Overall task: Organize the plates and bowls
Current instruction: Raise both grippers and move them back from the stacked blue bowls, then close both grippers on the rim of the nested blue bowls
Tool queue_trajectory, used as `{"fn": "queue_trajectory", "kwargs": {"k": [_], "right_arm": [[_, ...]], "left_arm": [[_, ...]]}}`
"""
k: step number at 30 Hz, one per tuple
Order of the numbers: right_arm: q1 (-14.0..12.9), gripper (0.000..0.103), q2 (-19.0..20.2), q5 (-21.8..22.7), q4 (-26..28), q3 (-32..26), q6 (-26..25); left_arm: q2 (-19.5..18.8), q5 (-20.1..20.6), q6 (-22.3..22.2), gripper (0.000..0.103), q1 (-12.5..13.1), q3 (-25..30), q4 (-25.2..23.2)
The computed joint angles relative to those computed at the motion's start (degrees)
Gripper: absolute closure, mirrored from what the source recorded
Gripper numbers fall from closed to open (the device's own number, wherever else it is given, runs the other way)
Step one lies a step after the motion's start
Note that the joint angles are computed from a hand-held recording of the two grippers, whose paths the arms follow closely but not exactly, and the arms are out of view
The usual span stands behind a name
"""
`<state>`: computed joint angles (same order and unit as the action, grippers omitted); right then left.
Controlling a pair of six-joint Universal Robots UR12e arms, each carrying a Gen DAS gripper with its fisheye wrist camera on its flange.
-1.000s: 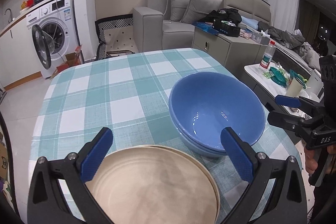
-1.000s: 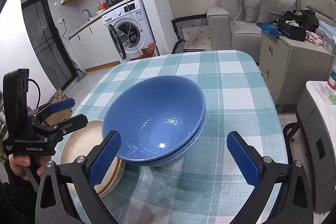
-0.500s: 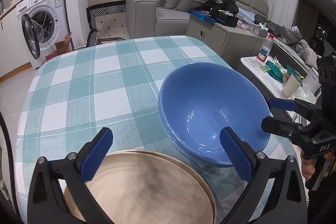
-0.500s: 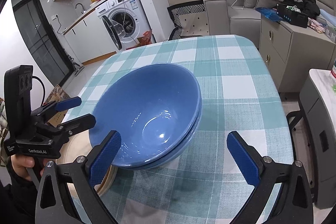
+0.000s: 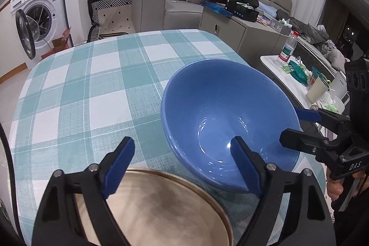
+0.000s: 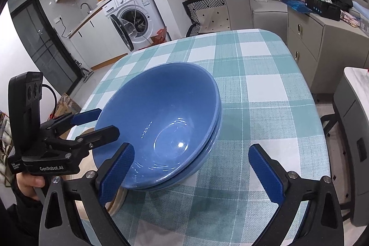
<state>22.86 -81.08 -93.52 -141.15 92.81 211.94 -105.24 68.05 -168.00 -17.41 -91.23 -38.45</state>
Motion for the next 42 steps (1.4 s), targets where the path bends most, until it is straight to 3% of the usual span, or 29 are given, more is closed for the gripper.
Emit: {"fn": "queue_trajectory", "kwargs": {"k": [6, 10, 14, 24, 28, 42], "right_arm": [[-0.30, 0.010, 0.32, 1.34, 0.37, -0.03, -0.06], [-0.56, 0.019, 0.32, 2.21, 0.77, 0.09, 0.24], [-0.99, 0.023, 0.34, 4.06, 0.54, 0.44, 0.95], [-0.85, 0.034, 0.48, 4.76, 0.67, 0.12, 0.80], [-0.56, 0.043, 0.78, 4.48, 1.37, -0.47, 0.27], [-0.01, 0.054, 0.95, 1.87, 4.15, -1.53, 0.73]], "left_arm": [[-0.55, -0.11, 0.96, 0.029, -0.31, 0.91, -2.19], [-0.95, -0.15, 1.54, 0.043, -0.60, 1.68, -4.04], [-1.10, -0.22, 2.10, 0.044, -0.78, 1.85, -4.65], [-1.18, 0.25, 1.84, 0.060, -0.80, 1.93, -5.03], [-1.18, 0.45, 1.86, 0.062, -0.76, 1.97, -5.13], [-0.99, 1.94, 2.40, 0.064, -1.12, 2.00, -5.28]]}}
